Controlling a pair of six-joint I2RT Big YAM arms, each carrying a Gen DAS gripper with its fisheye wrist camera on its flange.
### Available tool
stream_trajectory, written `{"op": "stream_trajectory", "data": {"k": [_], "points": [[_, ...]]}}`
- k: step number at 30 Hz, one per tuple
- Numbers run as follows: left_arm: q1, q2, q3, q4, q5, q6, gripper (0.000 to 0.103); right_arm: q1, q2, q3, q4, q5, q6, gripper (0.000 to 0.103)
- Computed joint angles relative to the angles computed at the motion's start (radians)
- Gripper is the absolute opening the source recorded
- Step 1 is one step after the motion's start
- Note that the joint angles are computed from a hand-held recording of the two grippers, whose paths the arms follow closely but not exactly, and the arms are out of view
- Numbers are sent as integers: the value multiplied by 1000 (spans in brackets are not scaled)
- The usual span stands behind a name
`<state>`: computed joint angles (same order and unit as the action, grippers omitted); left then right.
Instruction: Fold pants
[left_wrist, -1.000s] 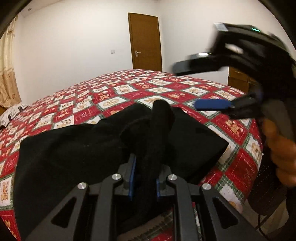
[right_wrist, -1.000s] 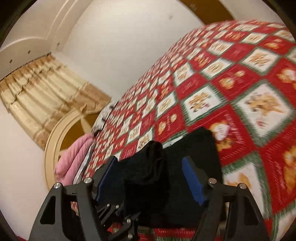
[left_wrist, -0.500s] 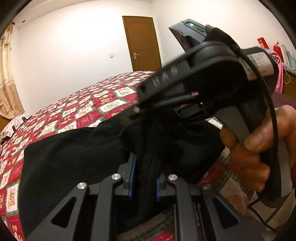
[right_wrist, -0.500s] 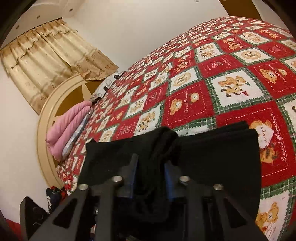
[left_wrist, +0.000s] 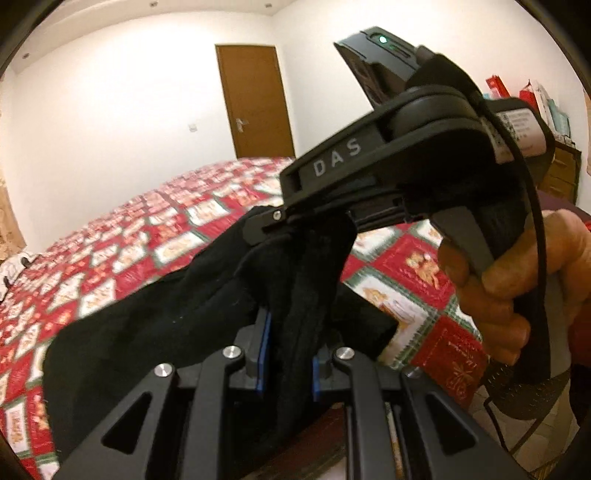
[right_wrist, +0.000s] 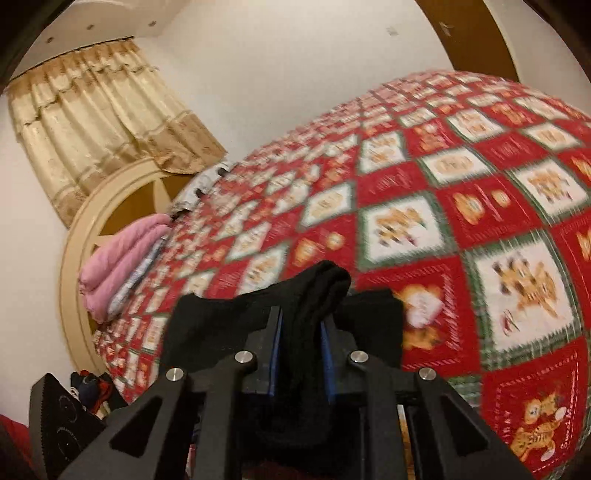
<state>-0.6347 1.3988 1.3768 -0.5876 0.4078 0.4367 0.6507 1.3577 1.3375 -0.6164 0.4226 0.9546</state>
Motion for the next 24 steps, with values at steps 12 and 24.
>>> {"op": "stream_trajectory", "data": {"k": [12,24], "points": [[105,-5,89,-247,120,24,65,80,-130,-72,-104,220,130,30],[214,101,152,-198,-124,-95,69,184,128,195,-342,204,-23,30]]}}
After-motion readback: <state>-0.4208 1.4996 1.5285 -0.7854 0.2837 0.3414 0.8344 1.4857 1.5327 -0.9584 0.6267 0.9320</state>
